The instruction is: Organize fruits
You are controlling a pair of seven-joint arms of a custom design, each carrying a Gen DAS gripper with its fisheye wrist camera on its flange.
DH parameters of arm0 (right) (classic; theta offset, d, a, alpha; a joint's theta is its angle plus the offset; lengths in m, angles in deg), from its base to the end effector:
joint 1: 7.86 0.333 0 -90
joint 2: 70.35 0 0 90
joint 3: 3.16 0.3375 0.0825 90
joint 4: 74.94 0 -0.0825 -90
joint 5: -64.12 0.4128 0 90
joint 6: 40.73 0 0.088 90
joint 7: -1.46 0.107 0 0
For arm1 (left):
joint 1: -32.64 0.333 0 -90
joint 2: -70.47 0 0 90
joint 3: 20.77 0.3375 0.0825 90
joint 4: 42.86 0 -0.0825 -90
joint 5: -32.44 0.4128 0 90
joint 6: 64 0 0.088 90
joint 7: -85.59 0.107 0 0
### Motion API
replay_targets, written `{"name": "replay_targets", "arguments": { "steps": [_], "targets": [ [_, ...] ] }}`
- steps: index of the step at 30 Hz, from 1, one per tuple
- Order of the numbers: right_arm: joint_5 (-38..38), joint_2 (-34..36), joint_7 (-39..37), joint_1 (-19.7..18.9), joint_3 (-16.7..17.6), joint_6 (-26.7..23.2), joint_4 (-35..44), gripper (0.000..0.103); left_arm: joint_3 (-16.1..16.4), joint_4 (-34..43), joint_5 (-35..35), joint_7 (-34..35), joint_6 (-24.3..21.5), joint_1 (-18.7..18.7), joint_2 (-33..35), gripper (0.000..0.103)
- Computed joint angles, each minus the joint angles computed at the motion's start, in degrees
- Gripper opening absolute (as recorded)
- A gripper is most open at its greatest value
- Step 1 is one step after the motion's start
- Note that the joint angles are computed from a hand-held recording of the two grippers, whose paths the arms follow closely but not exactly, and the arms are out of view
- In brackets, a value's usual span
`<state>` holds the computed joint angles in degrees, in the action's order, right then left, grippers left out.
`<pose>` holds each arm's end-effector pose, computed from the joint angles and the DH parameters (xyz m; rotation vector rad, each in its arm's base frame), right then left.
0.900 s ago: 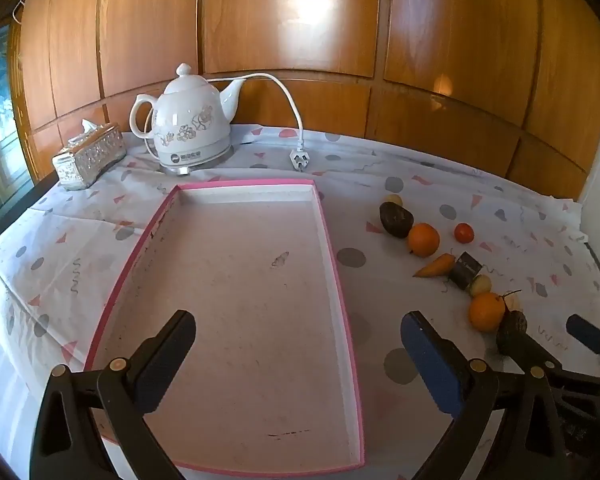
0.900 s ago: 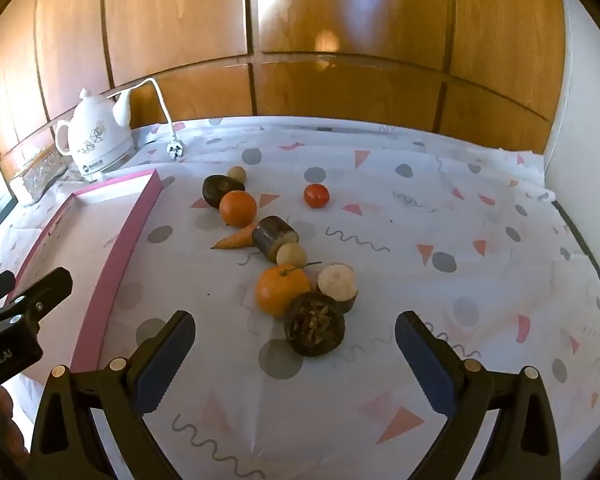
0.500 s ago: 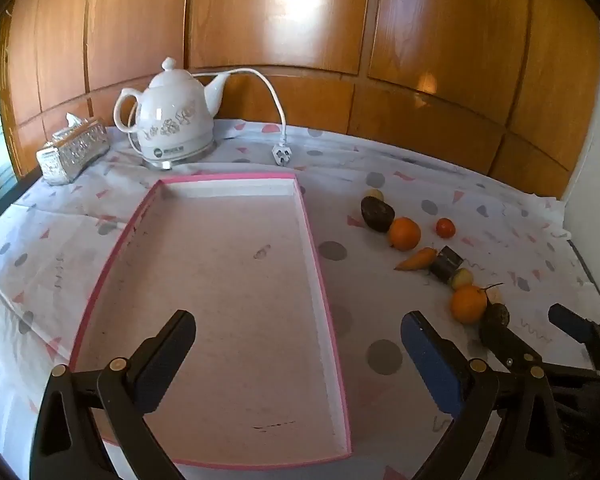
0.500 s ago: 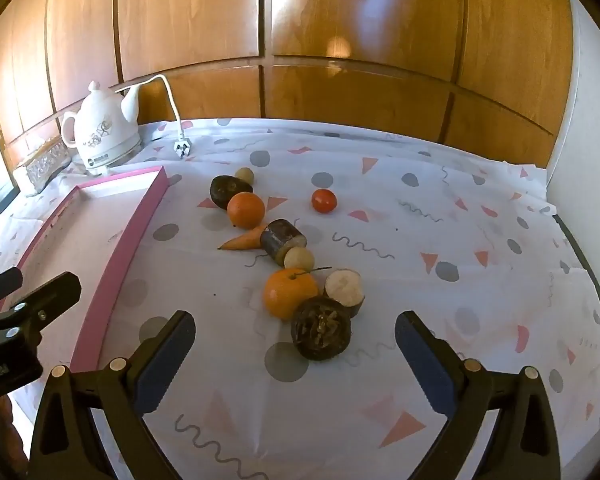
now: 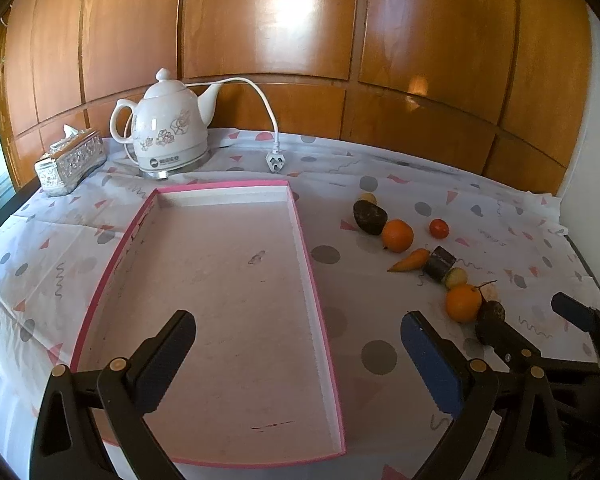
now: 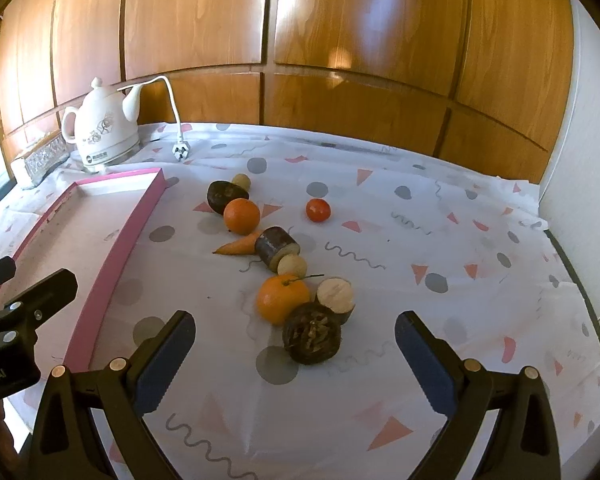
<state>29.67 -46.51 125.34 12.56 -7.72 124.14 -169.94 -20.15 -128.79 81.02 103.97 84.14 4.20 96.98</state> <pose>0.7064 0.2438 0.4616 -1.9024 1.5169 -0.8350 0.6730 -0.3724 0.4756 -1.8455 1.5614 -0.8102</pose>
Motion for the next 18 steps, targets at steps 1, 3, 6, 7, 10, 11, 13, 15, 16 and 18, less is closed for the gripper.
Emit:
{"name": "replay_targets", "arguments": {
  "steps": [1, 3, 6, 7, 10, 11, 13, 15, 16, 18],
  "targets": [
    [-0.16, -0.02, 0.15, 0.07, -0.16, 0.15, -0.05, 0.102, -0.08, 0.02, -0.12, 0.20, 0.06, 0.04, 0.01, 0.103],
    [-0.17, -0.08, 0.47, 0.08, -0.32, 0.11, -0.18, 0.102, -0.07, 0.81, -0.52, 0.69, 0.26, 0.15, 0.85, 0.103],
    [-0.34, -0.04, 0.83, 0.09, -0.50, -0.06, -0.09, 0.102, 0.14, 1.07, -0.82, 1.18, 0.40, -0.03, 1.03, 0.103],
    [-0.41, -0.03, 0.80, 0.06, -0.49, -0.02, -0.09, 0.102, 0.22, 1.10, -0.85, 1.25, 0.52, -0.09, 1.06, 0.103],
    [-0.24, -0.01, 0.66, -0.15, -0.28, -0.06, -0.06, 0.102, 0.54, 0.93, -0.49, 0.87, 0.92, -0.38, 0.99, 0.103],
    [-0.54, -0.02, 0.94, 0.07, -0.51, -0.08, -0.09, 0.102, 0.60, 0.96, -0.46, 0.84, 0.93, -0.44, 1.00, 0.103],
    [-0.50, -0.09, 0.91, -0.06, -0.43, -0.02, -0.24, 0.102, 0.67, 0.84, -0.40, 0.57, 1.45, -0.41, 0.97, 0.103],
    [-0.36, -0.11, 0.74, -0.19, -0.31, -0.11, -0.22, 0.102, 0.70, 0.87, -0.52, 0.57, 1.61, -0.42, 1.04, 0.103],
    [-0.40, -0.09, 0.76, -0.17, -0.33, -0.12, -0.19, 0.102, 0.61, 0.95, -0.77, 0.81, 1.68, -0.34, 1.13, 0.103],
    [-0.65, -0.11, 1.01, -0.04, -0.52, -0.05, -0.22, 0.102, 0.57, 0.99, -1.13, 1.17, 2.01, -0.29, 1.21, 0.103]
  ]
}}
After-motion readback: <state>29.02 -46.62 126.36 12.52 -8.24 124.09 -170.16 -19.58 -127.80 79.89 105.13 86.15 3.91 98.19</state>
